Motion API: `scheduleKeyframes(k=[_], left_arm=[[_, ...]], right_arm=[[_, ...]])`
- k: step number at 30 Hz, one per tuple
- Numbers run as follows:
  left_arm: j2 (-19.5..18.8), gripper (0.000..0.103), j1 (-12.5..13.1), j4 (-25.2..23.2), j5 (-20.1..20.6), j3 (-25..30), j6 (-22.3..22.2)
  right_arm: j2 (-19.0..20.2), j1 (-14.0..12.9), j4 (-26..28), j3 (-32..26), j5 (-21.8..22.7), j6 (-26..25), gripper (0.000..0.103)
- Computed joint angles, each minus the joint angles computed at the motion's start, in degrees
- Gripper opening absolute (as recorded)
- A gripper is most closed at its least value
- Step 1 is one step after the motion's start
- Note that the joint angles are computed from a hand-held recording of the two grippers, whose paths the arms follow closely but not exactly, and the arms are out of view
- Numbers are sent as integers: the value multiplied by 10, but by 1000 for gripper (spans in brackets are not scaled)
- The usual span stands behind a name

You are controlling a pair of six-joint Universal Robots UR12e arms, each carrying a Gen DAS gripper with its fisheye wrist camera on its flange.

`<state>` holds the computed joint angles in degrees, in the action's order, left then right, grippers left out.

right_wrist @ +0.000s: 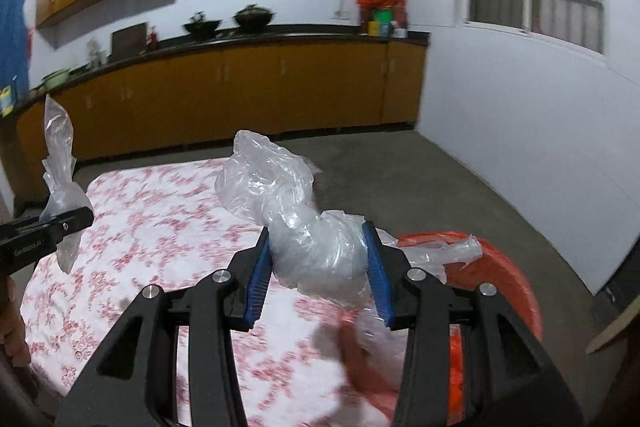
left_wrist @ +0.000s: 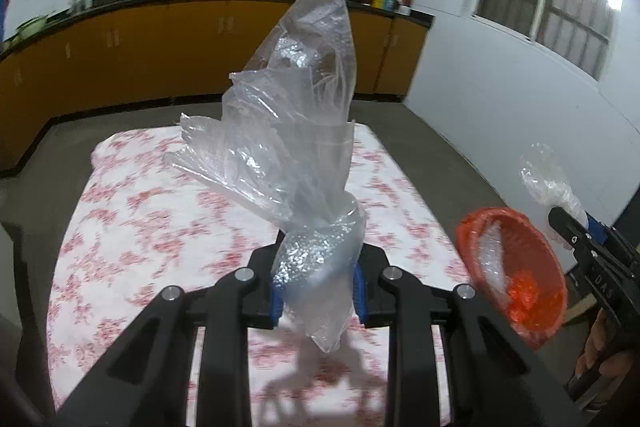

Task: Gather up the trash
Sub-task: 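Carry both clear plastic bags over the basket with both grippers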

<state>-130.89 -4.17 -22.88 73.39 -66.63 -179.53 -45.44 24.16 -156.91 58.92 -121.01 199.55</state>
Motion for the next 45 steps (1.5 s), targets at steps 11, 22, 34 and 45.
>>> scheduleKeyframes(k=[11, 22, 34, 45], left_arm=[[-10, 27, -37, -20, -58, 21, 51], [-32, 27, -71, -46, -124, 51, 120], [-70, 27, -98, -88, -150, 101, 162], [-102, 27, -110, -131, -164, 149, 187]], right_arm=[[-49, -4, -19, 91, -101, 109, 44], [-74, -17, -34, 143, -126, 203, 44], [-84, -32, -47, 174, -109, 274, 44], [-83, -42, -58, 180, -88, 290, 44]])
